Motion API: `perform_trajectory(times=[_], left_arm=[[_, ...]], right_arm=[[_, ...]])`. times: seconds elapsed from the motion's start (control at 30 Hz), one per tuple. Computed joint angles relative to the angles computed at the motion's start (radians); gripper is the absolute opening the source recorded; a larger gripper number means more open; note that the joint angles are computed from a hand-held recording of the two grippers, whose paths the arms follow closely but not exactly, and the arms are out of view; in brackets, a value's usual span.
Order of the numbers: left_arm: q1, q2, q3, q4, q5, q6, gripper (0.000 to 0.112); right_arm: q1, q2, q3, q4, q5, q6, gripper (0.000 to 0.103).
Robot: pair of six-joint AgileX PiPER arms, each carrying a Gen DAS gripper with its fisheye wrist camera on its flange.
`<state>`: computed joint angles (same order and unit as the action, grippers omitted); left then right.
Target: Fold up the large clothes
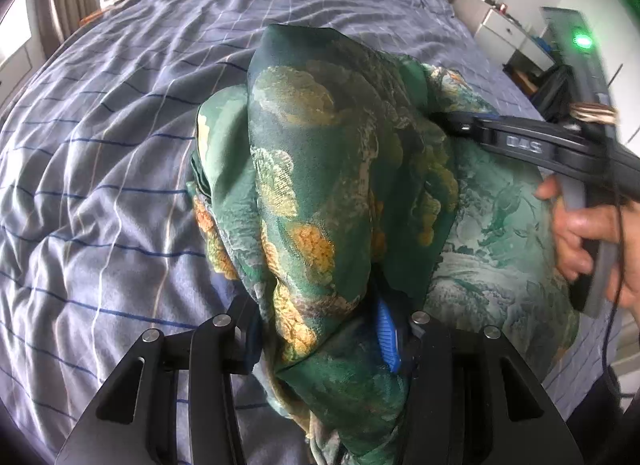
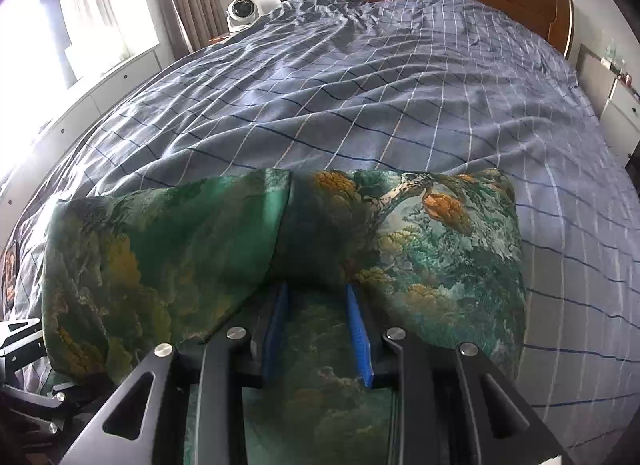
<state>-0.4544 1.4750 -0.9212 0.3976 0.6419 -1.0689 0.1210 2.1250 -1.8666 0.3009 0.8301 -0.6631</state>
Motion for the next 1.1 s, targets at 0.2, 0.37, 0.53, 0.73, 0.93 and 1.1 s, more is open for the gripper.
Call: perform_trajectory(times=[0.2, 0.37, 0.53, 0.73, 0.93, 1.1], left_arm=[[0.031, -0.007, 0.020, -0.043, -0.042, 0.045, 0.047], [0.065, -0.019, 0.050, -0.090, -0.088, 0.103, 0.048], [0.069, -0.011, 0.045, -0.088, -0.075, 0.102, 0.049], [0.056, 0.001, 0.008, -0.079, -0.019, 0.064, 0.051], [0.093, -0.188, -0.016, -0.165, 0.077, 0.126, 0.078], [0.253, -0.289, 0.002, -0.515, 0.059, 0.473, 0.092]], right_arm=[[-0.105, -0.310, 0.382, 0.272, -0.009, -0.340, 0.031], [-0.325, -0.615, 0.812, 0.457, 0.018, -0.720, 0.031], [-0.317, -0.533, 0.865, 0.467, -0.087, -0.689, 0.030], [-0.228, -0.542, 0.905, 0.403, -0.224, -0.659, 0.029], [-0.433, -0.621, 0.798, 0.488, 0.115, -0.703, 0.073], [-0.615, -0.563, 0.635, 0.538, 0.312, -0.685, 0.075]])
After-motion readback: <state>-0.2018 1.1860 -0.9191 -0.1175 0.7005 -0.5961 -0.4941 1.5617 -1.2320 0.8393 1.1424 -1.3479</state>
